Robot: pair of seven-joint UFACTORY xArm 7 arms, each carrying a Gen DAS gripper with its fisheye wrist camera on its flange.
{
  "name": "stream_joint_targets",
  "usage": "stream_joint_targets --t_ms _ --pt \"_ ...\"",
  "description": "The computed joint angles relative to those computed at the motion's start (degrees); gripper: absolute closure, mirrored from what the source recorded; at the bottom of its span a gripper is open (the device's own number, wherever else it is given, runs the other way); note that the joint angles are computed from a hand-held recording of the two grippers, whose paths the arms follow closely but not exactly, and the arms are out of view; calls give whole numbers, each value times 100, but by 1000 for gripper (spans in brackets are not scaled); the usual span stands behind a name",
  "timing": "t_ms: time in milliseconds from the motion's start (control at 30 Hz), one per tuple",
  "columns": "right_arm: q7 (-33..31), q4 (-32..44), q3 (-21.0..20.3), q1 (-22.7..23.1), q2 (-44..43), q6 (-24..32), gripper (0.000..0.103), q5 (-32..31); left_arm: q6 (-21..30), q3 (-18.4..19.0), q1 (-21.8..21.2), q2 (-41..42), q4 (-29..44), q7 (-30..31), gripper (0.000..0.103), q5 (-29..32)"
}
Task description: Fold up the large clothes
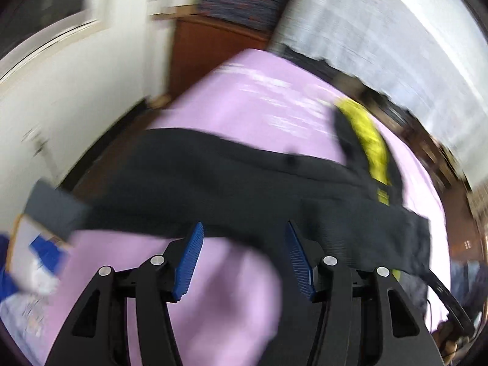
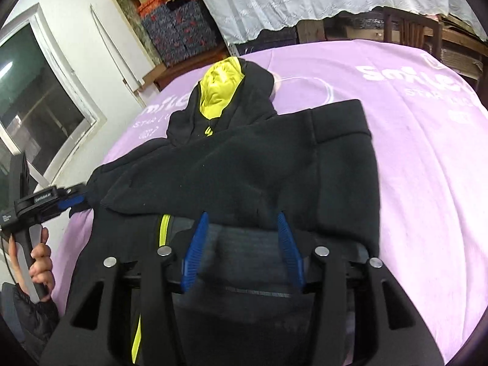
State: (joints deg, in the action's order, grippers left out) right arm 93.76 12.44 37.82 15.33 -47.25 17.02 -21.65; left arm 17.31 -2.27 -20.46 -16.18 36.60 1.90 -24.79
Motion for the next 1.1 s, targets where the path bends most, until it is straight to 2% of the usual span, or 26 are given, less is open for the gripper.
stream_joint_targets --t_ms 133,267,367,467,500,533,667,800,900,1000,1033,1100 --pt "253 -84 186 -75 -130 -184 55 -8 554 839 383 -355 -193 413 47 -549" --pt "469 -72 455 -87 -229 -79 44 -13 1590 1662 694 -301 -18 1274 47 -1436" --pt "588 16 571 -111 -109 86 42 -62 2218 1981 804 10 218 1929 47 -2072" --pt "720 106 632 -154 68 256 42 -130 3413 2343 842 703 671 2750 47 -3054" --pt "773 119 642 -164 106 293 42 -164 3692 2374 913 916 793 2880 46 -3229" --pt "825 115 631 -155 124 320 42 -192 3730 2320 977 1066 880 2893 45 -3309" --pt "1075 27 590 -66 20 373 40 -286 4321 2190 1320 1608 1206 2993 32 -3863" --pt "1239 -60 503 -39 17 275 38 -348 4848 1984 1707 2242 1567 2867 32 -4649" --pt "1316 -97 484 8 -30 284 38 -373 4921 1789 1970 2616 1780 2610 32 -5023" --pt "1354 -111 465 41 -40 294 38 -398 4678 1580 2142 2772 1874 2361 33 -5134" --pt "1362 -114 463 45 -43 289 38 -410 4543 1519 2195 2762 1847 2307 40 -5167" --pt "1366 -112 459 52 -47 292 38 -434 4508 1405 2367 2727 1816 2412 68 -5277"
